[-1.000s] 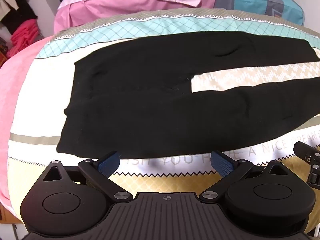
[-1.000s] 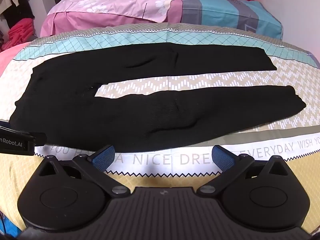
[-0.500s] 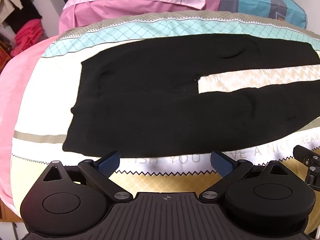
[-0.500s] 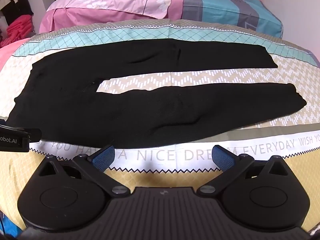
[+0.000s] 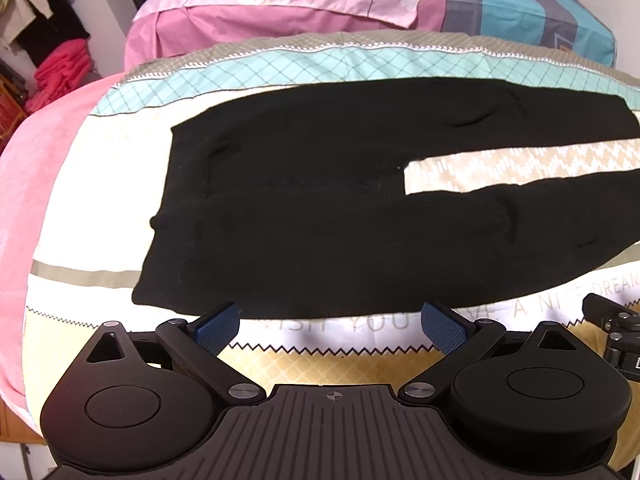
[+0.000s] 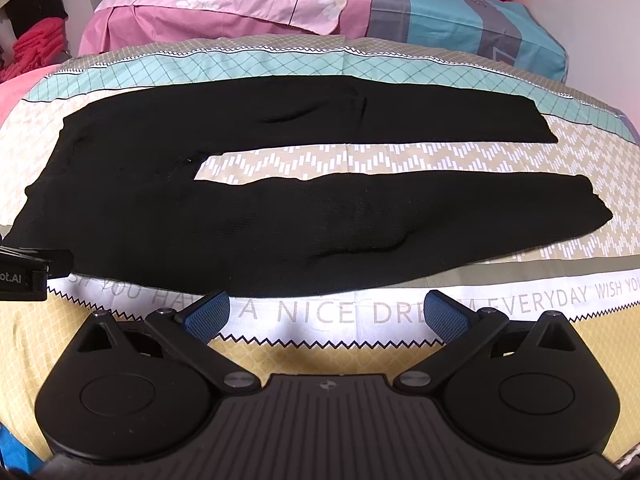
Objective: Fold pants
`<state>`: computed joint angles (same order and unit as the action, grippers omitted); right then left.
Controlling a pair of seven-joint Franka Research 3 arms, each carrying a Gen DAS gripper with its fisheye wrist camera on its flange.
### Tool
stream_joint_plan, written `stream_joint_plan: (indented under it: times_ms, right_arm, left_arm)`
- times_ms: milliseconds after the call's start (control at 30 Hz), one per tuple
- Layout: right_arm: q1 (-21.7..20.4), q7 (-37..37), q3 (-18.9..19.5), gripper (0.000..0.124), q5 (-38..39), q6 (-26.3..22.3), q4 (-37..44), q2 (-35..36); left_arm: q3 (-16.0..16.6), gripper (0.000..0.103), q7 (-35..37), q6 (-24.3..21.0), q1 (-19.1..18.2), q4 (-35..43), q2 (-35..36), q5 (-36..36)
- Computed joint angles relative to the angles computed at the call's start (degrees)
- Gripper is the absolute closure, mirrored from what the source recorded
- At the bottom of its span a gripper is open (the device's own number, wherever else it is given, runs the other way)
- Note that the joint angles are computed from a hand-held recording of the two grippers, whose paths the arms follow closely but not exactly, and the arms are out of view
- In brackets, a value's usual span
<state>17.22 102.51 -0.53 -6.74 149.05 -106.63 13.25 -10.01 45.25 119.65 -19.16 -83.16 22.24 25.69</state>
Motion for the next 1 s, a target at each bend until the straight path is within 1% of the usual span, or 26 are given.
stream_joint_plan:
  times_ms: [133, 500, 1000]
  right_arm:
    - [-0.1, -0.5, 0.2, 0.021, 0.6, -0.2, 0.3, 0.2]
    - [0.2, -1.3, 0.3, 0.021, 1.1, -1.1, 1.4, 0.9]
    - [0.4, -2.4, 0.1, 0.021, 1.5, -2.0, 3.6, 2.4]
  left_arm:
    - [0.1, 0.000, -0.3, 1.4, 0.3, -1.1, -0.7, 0.1]
    - [-0.1, 0.000, -0.3, 2.5, 0.8, -2.4, -1.5, -0.3]
    - [0.0, 0.000, -0.3, 1.3, 0.5, -1.1, -0.6, -0.1]
